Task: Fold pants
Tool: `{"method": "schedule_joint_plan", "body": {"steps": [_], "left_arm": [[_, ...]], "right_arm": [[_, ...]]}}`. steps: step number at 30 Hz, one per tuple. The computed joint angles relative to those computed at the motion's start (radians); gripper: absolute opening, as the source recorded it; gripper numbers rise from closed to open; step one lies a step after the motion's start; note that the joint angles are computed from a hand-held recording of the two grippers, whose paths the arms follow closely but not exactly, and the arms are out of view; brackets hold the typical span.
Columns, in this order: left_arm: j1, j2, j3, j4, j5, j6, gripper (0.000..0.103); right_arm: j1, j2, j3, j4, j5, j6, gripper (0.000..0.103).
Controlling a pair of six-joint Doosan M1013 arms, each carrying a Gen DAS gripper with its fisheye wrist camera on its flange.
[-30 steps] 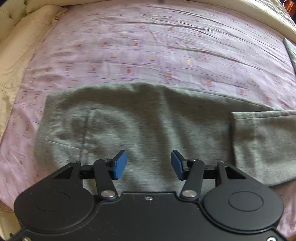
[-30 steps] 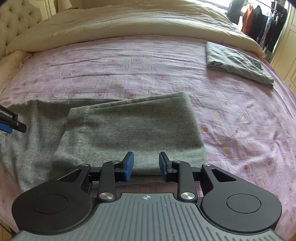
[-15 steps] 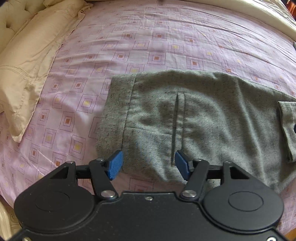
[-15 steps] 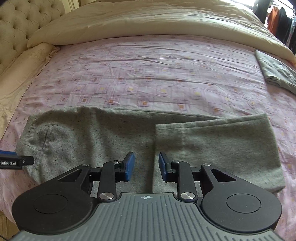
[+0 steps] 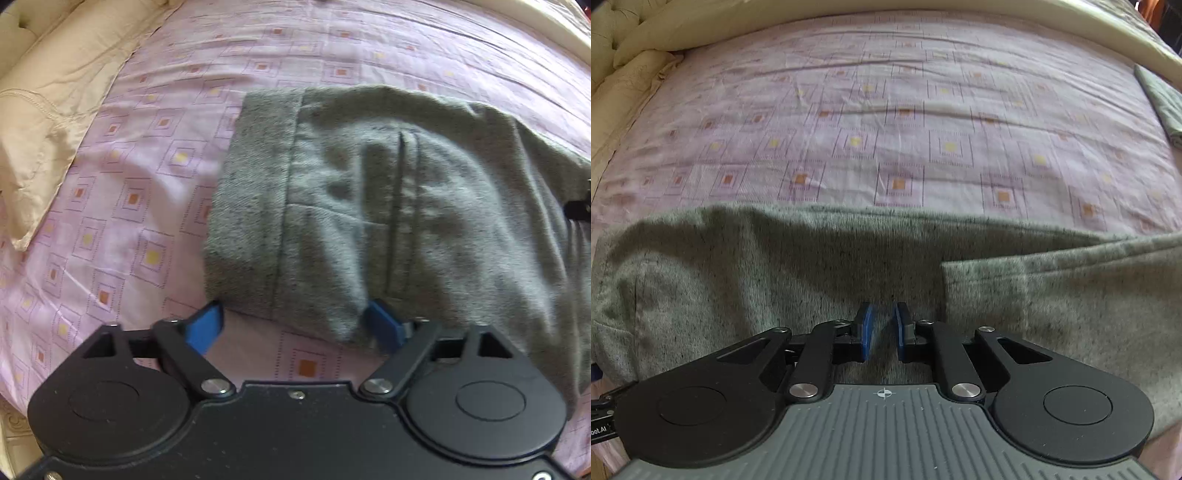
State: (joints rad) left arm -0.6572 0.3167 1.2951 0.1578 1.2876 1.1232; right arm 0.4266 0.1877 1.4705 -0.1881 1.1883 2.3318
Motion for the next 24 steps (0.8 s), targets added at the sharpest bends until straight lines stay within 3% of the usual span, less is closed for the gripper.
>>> {"method": "schedule_joint_plan", "body": {"steps": [3, 7, 11, 16, 22, 24], "left_arm": [[0.023, -0.018, 0.022, -0.063, -0.003, -0.027, 0.094], [0.018, -0.039, 0.062, -0.083, -0.014, -0.043, 0.094], [0.001, -0.025, 0.055, -0.049, -0.025, -0.027, 0.095], [0.013, -0.003, 0.023, -0.077, -0.011, -0.051, 0.098], [0.044, -0.054, 0.078, -0.194, -0.076, -0.055, 0.092], [0.056, -0.078, 0.095, -0.24, -0.101, -0.052, 0.079]], "right_arm": [[0.021, -0.02, 0.026, -0.007, -0.01, 0.02, 0.013], [0.043, -0.051, 0.056, 0.037, -0.001, 0.034, 0.009], [0.069, -0.082, 0.084, 0.066, 0.017, 0.064, 0.009], [0.085, -0.102, 0.097, 0.092, 0.046, 0.078, 0.009], [0.088, -0.099, 0.089, 0.097, 0.067, 0.077, 0.009], [0.087, -0.097, 0.086, 0.097, 0.07, 0.074, 0.009]]}}
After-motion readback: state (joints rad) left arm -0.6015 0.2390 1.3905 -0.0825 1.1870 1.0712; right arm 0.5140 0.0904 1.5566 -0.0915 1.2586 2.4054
